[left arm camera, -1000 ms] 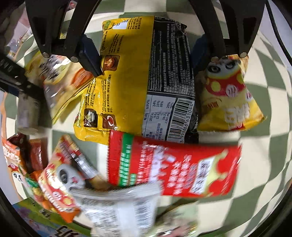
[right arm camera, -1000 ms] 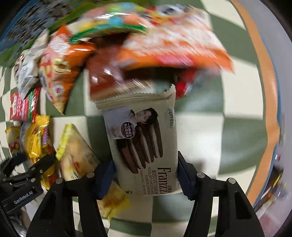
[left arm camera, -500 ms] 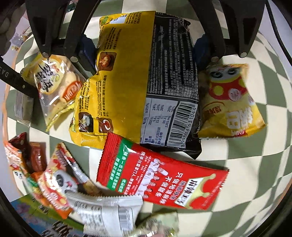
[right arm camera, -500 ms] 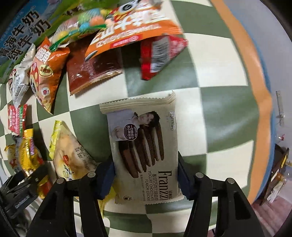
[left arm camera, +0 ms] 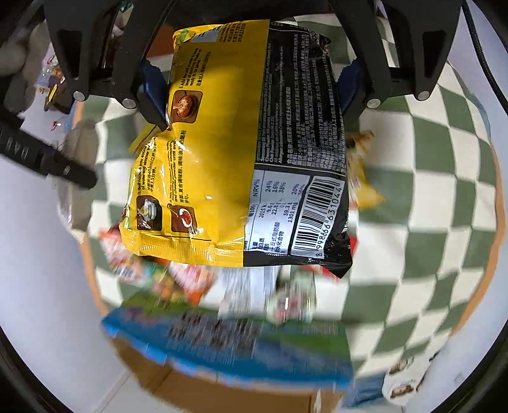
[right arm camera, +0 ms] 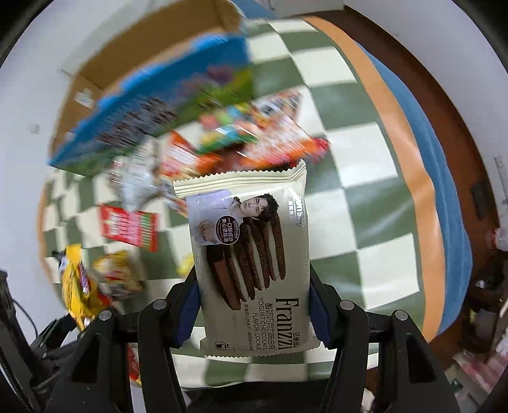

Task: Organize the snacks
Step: 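Carry both packets into the cardboard box and open both tools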

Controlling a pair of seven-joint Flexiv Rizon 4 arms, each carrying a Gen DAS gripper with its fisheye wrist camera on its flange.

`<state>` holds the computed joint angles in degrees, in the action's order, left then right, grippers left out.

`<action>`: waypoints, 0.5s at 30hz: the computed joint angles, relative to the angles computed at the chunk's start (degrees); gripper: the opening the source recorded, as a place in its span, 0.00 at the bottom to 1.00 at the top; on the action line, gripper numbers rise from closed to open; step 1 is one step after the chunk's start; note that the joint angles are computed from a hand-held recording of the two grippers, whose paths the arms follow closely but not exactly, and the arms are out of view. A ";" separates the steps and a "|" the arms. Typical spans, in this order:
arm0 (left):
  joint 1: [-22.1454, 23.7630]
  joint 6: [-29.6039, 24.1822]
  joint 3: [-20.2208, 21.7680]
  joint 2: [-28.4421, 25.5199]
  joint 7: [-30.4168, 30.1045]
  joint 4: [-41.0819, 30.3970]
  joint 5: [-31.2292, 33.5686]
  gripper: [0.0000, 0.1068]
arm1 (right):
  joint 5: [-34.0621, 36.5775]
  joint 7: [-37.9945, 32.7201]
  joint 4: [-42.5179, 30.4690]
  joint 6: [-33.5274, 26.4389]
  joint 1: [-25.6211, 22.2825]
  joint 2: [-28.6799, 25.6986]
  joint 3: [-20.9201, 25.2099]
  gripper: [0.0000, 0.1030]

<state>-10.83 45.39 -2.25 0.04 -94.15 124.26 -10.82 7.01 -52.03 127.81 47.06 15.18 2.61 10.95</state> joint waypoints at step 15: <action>5.86 -22.54 -0.24 -31.99 -3.63 -56.40 3.80 0.79 | 1.67 -13.18 -42.84 -14.25 -0.45 -22.35 -2.74 0.60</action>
<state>-4.97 22.86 -2.48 -31.95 -97.78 67.86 -7.01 8.68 -65.21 84.97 32.80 14.73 -19.74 8.20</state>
